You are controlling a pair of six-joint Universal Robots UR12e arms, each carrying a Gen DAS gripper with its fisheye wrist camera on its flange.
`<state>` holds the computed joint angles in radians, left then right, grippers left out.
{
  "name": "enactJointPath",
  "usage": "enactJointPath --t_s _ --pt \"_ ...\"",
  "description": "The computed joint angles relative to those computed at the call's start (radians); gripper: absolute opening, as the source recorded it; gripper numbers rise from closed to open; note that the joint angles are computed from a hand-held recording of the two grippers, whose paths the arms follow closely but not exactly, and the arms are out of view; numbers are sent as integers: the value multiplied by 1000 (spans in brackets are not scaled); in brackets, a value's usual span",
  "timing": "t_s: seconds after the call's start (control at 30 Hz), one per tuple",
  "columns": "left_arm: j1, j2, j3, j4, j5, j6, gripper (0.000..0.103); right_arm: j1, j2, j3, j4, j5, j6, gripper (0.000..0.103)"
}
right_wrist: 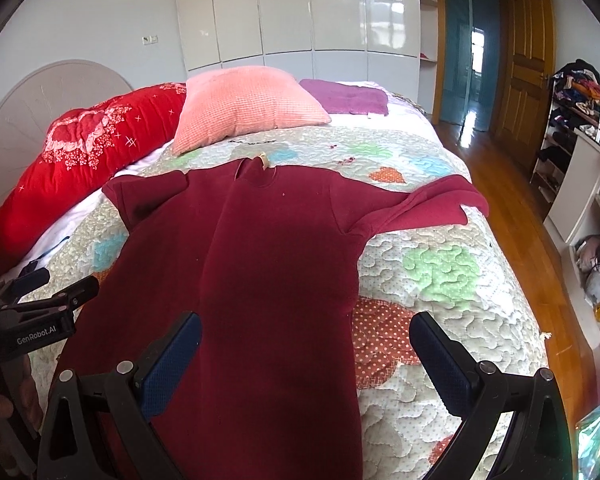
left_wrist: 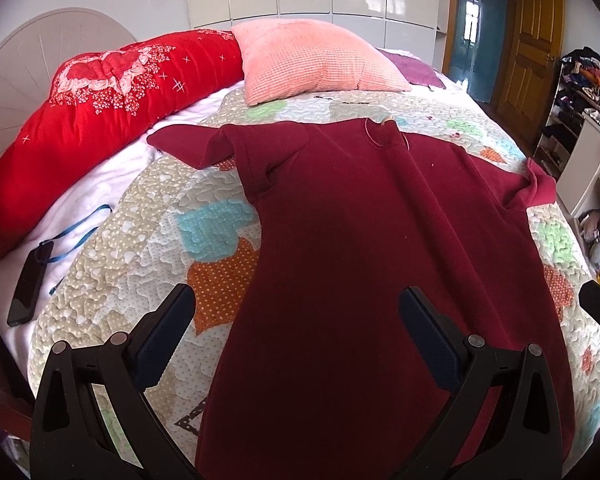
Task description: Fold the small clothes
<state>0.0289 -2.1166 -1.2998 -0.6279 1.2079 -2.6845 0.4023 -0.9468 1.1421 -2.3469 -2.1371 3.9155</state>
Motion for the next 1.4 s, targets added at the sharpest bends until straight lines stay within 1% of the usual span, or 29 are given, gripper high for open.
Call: enactJointPath --t_s 0.2,0.53,0.87,1.03,1.13,1.33,1.4 --pt "-6 -8 9 -11 9 -1 102 -8 10 -8 -3 23 25 103" --pt "-13 -27 33 -32 19 -11 102 -17 34 -43 21 25 38 103" --pt "-22 -49 62 -55 28 -15 102 -26 62 -81 32 44 25 103" --pt "-26 -59 75 -51 29 -13 102 -28 83 -111 45 49 23 103" --pt "-27 -70 92 -55 23 -13 102 -27 100 -138 61 37 23 103" --pt "-29 -101 149 -92 3 -13 102 -31 136 -199 94 43 -1 103" --pt "-31 -111 167 -98 7 -14 102 -31 147 -216 102 42 -4 103"
